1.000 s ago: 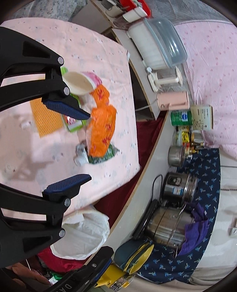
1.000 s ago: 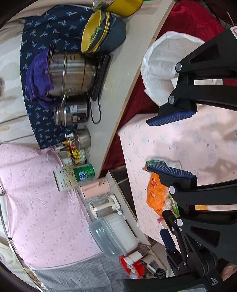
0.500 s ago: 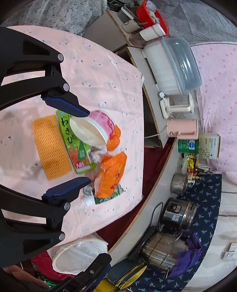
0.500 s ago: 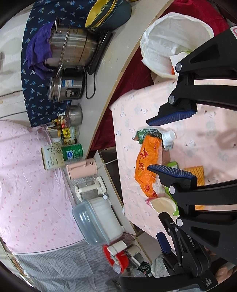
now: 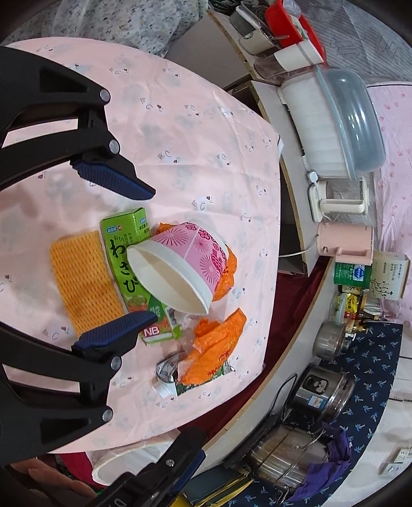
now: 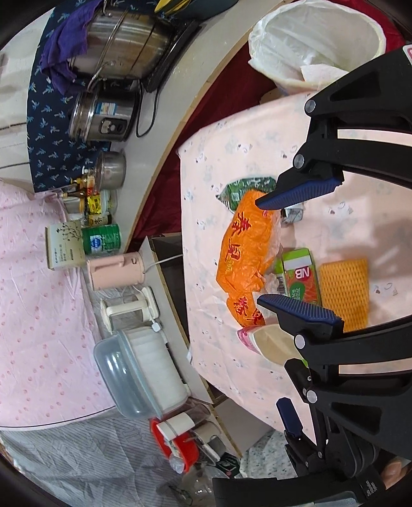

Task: Collect trash
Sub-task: 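Move both grippers back to the table toward the orange bag and paper cup, then grasp the orange printed bag with the right gripper while the left gripper grasps the paper cup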

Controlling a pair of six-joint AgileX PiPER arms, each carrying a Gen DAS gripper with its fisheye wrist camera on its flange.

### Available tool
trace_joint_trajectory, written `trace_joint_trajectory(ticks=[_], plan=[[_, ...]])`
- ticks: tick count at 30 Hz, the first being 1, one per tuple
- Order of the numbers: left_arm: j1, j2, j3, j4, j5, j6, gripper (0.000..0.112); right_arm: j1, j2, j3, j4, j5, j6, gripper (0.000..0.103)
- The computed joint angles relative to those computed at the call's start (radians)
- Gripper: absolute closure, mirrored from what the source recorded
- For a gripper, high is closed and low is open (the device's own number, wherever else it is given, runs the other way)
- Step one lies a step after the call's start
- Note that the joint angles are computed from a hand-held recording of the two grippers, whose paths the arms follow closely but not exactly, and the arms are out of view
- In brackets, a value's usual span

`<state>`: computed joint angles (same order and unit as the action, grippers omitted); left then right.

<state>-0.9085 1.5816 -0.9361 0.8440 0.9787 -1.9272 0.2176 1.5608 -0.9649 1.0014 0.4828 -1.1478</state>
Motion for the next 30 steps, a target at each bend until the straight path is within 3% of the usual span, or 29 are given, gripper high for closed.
trace_joint_trajectory(ticks=[7, 12, 17, 19, 21, 25, 27, 30], plan=[[0.097, 0.019, 0.029, 0.019, -0.105, 0.043, 0.039, 0.103, 0.156, -0.122, -0.089, -0.056, 0.130, 0.048], [0.147, 0.038, 0.034, 0.035, -0.149, 0.063, 0.041, 0.164, 0.258, -0.210, -0.183, -0.096, 0.225, 0.040], [0.189, 0.048, 0.045, 0.037, -0.203, 0.084, 0.057, 0.208, 0.353, -0.297, -0.313, -0.115, 0.350, 0.039], [0.206, 0.050, 0.050, 0.035, -0.225, 0.092, 0.068, 0.217, 0.379, -0.318, -0.344, -0.118, 0.380, 0.039], [0.221, 0.053, 0.056, 0.030, -0.252, 0.108, 0.084, 0.225, 0.395, -0.327, -0.360, -0.121, 0.390, 0.047], [0.222, 0.057, 0.055, 0.027, -0.258, 0.106, 0.099, 0.223, 0.386, -0.308, -0.300, -0.135, 0.324, 0.069], [0.220, 0.050, 0.058, 0.029, -0.261, 0.098, 0.104, 0.210, 0.377, -0.300, -0.231, -0.126, 0.261, 0.078], [0.204, 0.036, 0.057, 0.038, -0.240, 0.083, 0.108, 0.191, 0.354, -0.282, -0.144, -0.113, 0.187, 0.083]])
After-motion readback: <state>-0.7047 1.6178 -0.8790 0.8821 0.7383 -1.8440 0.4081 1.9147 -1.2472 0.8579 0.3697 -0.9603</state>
